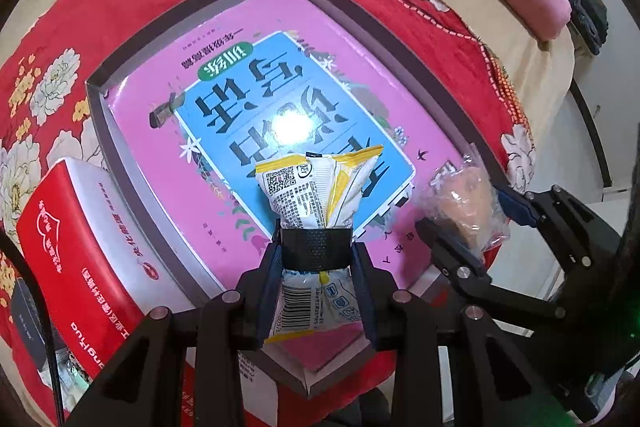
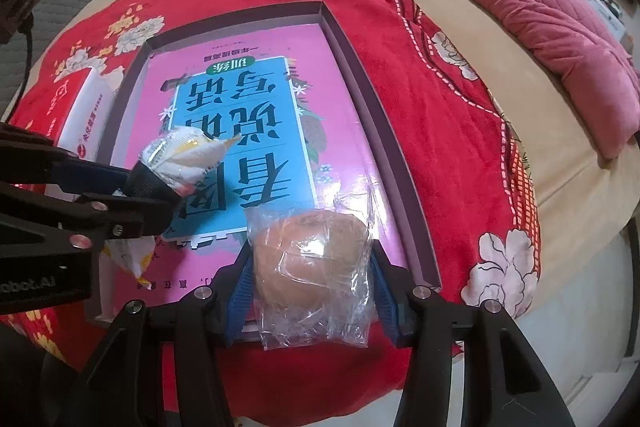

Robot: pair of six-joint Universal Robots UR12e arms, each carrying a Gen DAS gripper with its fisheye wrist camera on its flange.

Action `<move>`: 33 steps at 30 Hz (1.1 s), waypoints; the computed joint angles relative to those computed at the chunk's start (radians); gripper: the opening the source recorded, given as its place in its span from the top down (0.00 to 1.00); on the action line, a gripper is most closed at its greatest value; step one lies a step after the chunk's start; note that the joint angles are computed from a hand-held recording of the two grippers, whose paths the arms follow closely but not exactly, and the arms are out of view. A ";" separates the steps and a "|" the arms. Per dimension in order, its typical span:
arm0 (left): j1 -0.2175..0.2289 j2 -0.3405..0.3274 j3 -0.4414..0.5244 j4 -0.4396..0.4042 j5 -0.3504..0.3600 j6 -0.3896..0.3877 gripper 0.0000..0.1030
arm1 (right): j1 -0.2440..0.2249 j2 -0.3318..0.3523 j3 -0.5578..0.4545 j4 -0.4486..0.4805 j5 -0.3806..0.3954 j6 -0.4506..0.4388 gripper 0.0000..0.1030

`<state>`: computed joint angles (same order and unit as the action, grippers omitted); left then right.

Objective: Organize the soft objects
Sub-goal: 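Carry both items to the pink book tray while the right tool releases the sponge bag inside, then lower the snack packet into the tray and open the left tool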

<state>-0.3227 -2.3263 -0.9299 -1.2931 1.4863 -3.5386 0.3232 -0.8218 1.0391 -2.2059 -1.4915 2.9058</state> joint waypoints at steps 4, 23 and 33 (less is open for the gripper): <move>0.000 -0.002 -0.001 -0.004 -0.003 -0.003 0.66 | -0.003 -0.002 0.001 0.023 0.008 -0.001 0.39; -0.012 -0.017 0.030 -0.048 0.026 0.013 0.65 | -0.034 -0.102 0.111 -0.119 0.048 0.137 0.33; -0.007 0.010 0.003 -0.043 0.029 0.029 0.53 | -0.034 -0.111 0.115 -0.136 0.055 0.166 0.33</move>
<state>-0.3302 -2.3162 -0.9265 -1.3360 1.5151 -3.5092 0.2891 -0.9325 1.1545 -2.3416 -1.4361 3.0723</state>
